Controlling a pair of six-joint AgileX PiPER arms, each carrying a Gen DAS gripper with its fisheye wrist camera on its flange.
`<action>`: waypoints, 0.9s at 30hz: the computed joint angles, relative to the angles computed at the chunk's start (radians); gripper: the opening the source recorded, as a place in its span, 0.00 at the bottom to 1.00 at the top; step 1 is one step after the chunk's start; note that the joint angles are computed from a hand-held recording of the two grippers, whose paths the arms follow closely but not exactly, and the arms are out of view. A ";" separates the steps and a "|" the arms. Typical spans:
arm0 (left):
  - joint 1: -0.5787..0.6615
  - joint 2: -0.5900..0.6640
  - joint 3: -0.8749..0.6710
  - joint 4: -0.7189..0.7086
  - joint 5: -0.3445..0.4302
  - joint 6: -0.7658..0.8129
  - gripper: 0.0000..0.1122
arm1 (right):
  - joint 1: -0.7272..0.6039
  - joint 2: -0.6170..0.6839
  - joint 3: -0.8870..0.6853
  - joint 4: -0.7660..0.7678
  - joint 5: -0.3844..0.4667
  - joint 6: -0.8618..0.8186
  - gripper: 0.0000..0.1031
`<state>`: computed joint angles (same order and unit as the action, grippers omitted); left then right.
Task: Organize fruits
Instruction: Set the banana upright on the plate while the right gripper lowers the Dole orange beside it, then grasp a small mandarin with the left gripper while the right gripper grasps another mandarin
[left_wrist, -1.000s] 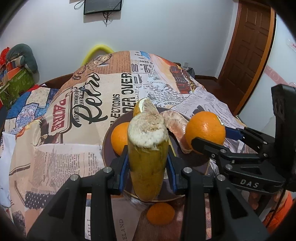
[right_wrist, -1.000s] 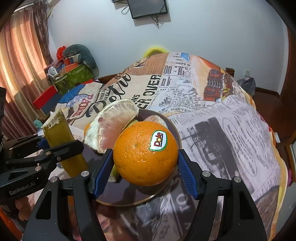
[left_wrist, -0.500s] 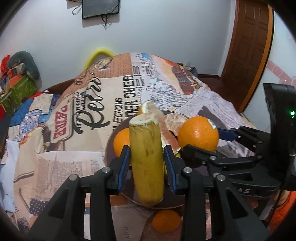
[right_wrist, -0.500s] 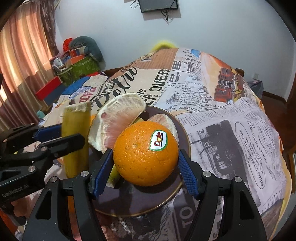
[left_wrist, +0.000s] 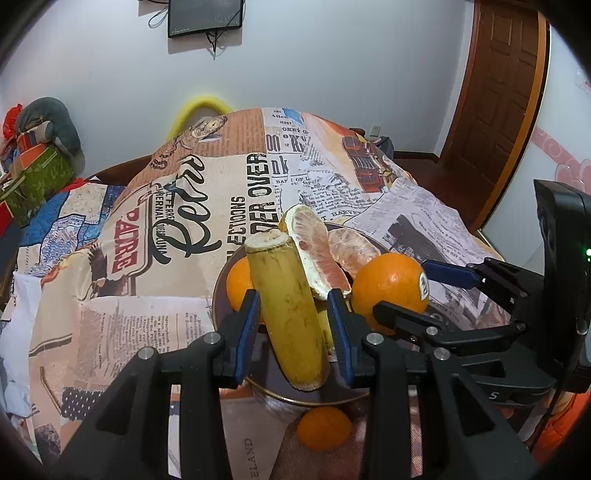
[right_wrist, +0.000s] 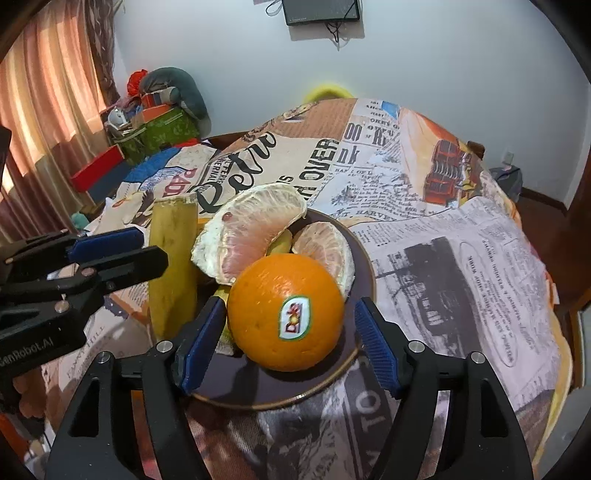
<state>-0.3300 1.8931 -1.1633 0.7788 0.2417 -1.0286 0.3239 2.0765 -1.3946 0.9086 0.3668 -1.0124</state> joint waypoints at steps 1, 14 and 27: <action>-0.004 -0.012 0.009 0.011 0.004 -0.013 0.32 | -0.001 -0.010 0.012 -0.001 -0.008 -0.001 0.68; -0.058 -0.180 0.135 0.158 0.045 -0.207 0.34 | -0.015 -0.199 0.201 0.191 -0.046 -0.171 0.68; -0.133 -0.337 0.302 0.242 0.100 -0.354 0.45 | 0.005 -0.382 0.398 0.338 -0.091 -0.326 0.68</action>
<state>-0.4634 1.5561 -0.8613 1.0212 0.3420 -1.3828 0.3286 1.6948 -0.9970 1.2462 0.2755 -1.3388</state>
